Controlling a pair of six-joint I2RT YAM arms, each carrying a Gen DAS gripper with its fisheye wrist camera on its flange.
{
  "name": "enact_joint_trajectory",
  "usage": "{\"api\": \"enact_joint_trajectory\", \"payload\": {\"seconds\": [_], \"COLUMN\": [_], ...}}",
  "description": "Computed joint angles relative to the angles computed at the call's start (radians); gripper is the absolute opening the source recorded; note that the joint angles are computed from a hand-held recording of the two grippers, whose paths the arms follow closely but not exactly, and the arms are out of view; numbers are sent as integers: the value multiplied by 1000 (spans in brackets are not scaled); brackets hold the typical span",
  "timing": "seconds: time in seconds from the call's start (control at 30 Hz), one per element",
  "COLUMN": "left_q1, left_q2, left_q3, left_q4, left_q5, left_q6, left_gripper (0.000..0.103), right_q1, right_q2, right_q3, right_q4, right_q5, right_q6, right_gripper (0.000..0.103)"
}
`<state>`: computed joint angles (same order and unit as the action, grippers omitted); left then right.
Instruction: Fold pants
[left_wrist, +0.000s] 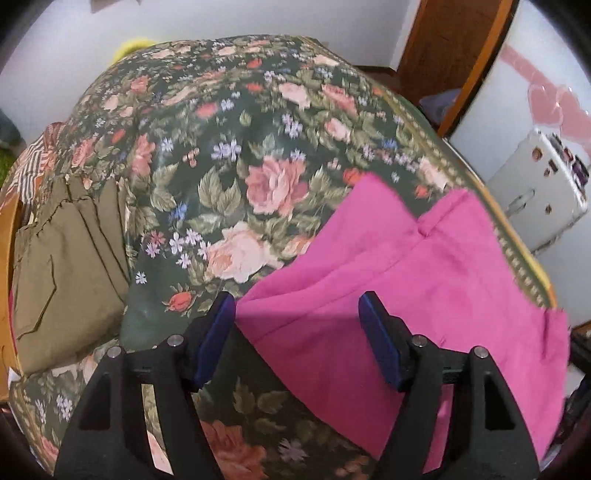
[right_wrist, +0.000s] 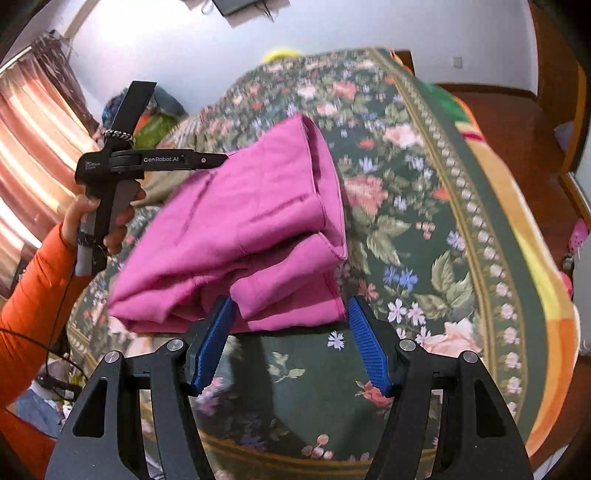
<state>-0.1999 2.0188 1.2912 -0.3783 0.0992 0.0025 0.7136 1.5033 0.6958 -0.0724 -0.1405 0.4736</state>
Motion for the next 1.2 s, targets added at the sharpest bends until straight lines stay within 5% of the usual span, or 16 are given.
{"api": "enact_joint_trajectory", "payload": {"seconds": [0.17, 0.4, 0.8, 1.2], "left_q1": [34, 108, 90, 106], "left_q2": [-66, -287, -640, -958], "left_q3": [-106, -355, -642, -748], "left_q4": [68, 135, 129, -78], "left_q5": [28, 65, 66, 15], "left_q6": [17, 49, -39, -78], "left_gripper": [59, 25, 18, 19], "right_q1": [-40, -73, -99, -8], "right_q2": [58, 147, 26, 25], "right_q3": [35, 138, 120, 170], "right_q4": [-3, -51, -62, -82], "right_q5": [-14, 32, 100, 137], "right_q6": [-34, -126, -125, -142], "right_gripper": [63, 63, 63, 63]}}
